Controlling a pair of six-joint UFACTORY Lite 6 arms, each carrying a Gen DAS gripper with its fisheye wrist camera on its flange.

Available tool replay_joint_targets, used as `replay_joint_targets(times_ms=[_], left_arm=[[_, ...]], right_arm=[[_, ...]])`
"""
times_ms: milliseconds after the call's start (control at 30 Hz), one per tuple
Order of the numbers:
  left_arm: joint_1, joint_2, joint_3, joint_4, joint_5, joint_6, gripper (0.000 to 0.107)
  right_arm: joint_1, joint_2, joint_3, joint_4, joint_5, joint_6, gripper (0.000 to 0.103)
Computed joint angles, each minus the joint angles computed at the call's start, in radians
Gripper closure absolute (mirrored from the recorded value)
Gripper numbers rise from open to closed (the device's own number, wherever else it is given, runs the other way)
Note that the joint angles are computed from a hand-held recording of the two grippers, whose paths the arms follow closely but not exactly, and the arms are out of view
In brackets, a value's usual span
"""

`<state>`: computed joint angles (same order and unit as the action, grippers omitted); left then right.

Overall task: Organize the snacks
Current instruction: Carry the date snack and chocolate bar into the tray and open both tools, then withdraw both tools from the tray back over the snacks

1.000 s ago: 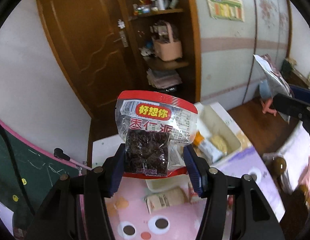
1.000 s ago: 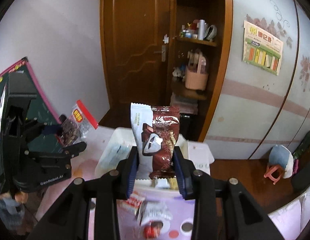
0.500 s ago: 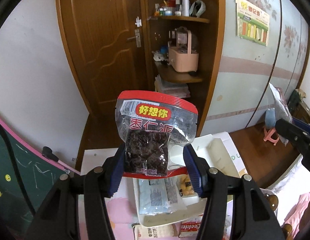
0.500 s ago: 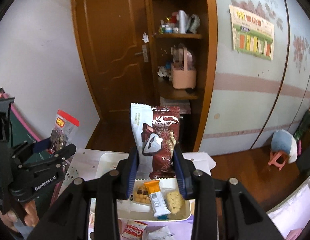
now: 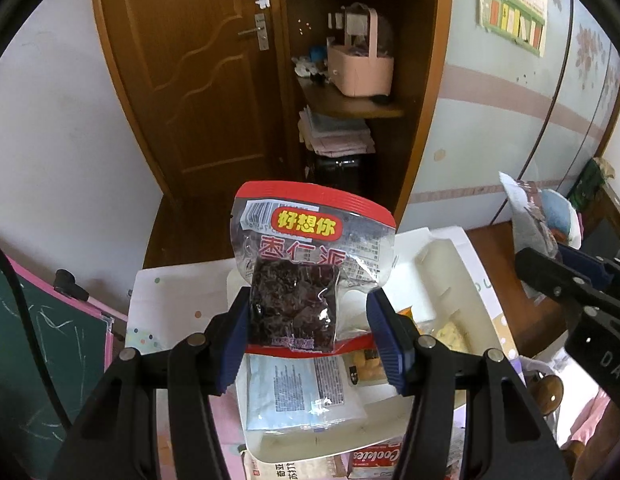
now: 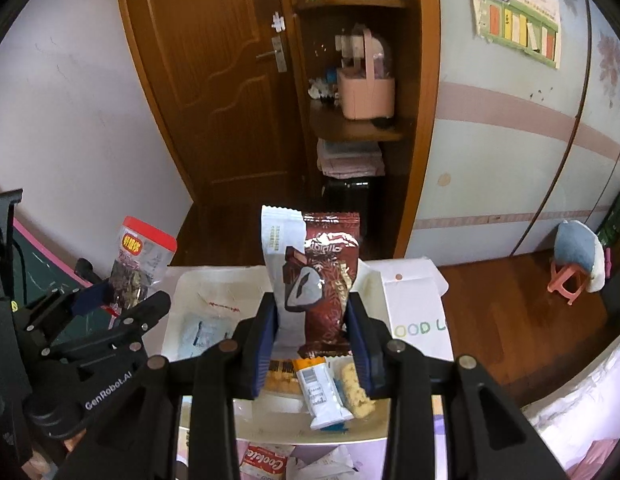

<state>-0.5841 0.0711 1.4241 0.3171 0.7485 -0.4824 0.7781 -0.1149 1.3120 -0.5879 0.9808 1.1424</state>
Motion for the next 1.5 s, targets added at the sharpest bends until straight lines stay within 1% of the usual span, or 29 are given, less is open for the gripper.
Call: replay_joint_targets(times_ms=[133,200,233,300,367,433,467,533,600,633,833,1000,1267,1367,1500], left_arm=[[-0.007,0.029,-0.004,0.017,-0.013,-0.017,0.050],[-0.007,0.037,-0.002,-0.006,-0.022,0.006,0.036],[-0.002,0.027,-0.017,-0.039,-0.037,0.031,0.020],[-0.002,-0.003,-0.052,-0.018,-0.051,0.000,0.017],[0.017,-0.031,-0.082,-0.058,-0.066,0.033,0.016],[0.046,-0.048,-0.102,-0.104,-0.072,0.065,0.016],[0.055,-0.052,-0.106,-0.116,-0.071,0.070,0.016],[0.079,-0.065,-0.113,-0.145,-0.061,0.093,0.016],[0.090,-0.085,-0.125,-0.155,-0.058,0.101,0.016],[0.094,-0.102,-0.135,-0.156,-0.057,0.104,0.016],[0.073,-0.193,-0.154,-0.123,-0.001,0.074,0.016],[0.057,-0.294,-0.159,-0.116,0.069,0.075,0.016],[-0.017,-0.480,-0.167,-0.069,0.202,0.044,0.016],[-0.071,-0.554,-0.173,-0.038,0.259,0.015,0.016],[-0.206,-0.659,-0.207,0.036,0.342,-0.073,0.016]], right_arm=[[-0.021,0.017,-0.016,0.038,-0.038,-0.024,0.067],[-0.017,0.018,-0.030,0.040,-0.053,-0.016,0.067],[-0.017,0.024,-0.034,0.045,-0.057,-0.023,0.066],[-0.014,0.031,-0.045,0.056,-0.058,-0.028,0.063],[-0.020,0.021,-0.062,0.076,-0.076,-0.036,0.060],[-0.025,0.007,-0.077,0.097,-0.085,-0.034,0.050],[-0.023,0.001,-0.081,0.097,-0.086,-0.029,0.047],[-0.012,-0.007,-0.082,0.094,-0.083,-0.020,0.031],[0.002,-0.016,-0.084,0.092,-0.081,-0.016,0.024],[0.010,-0.018,-0.081,0.088,-0.074,-0.013,0.024],[0.091,-0.036,-0.047,0.035,0.022,0.045,0.024],[0.175,-0.072,-0.009,-0.006,0.137,0.107,0.024],[0.425,-0.142,0.058,-0.127,0.425,0.238,0.023],[0.537,-0.164,0.066,-0.161,0.530,0.299,0.023],[0.717,-0.193,0.055,-0.195,0.676,0.396,0.023]])
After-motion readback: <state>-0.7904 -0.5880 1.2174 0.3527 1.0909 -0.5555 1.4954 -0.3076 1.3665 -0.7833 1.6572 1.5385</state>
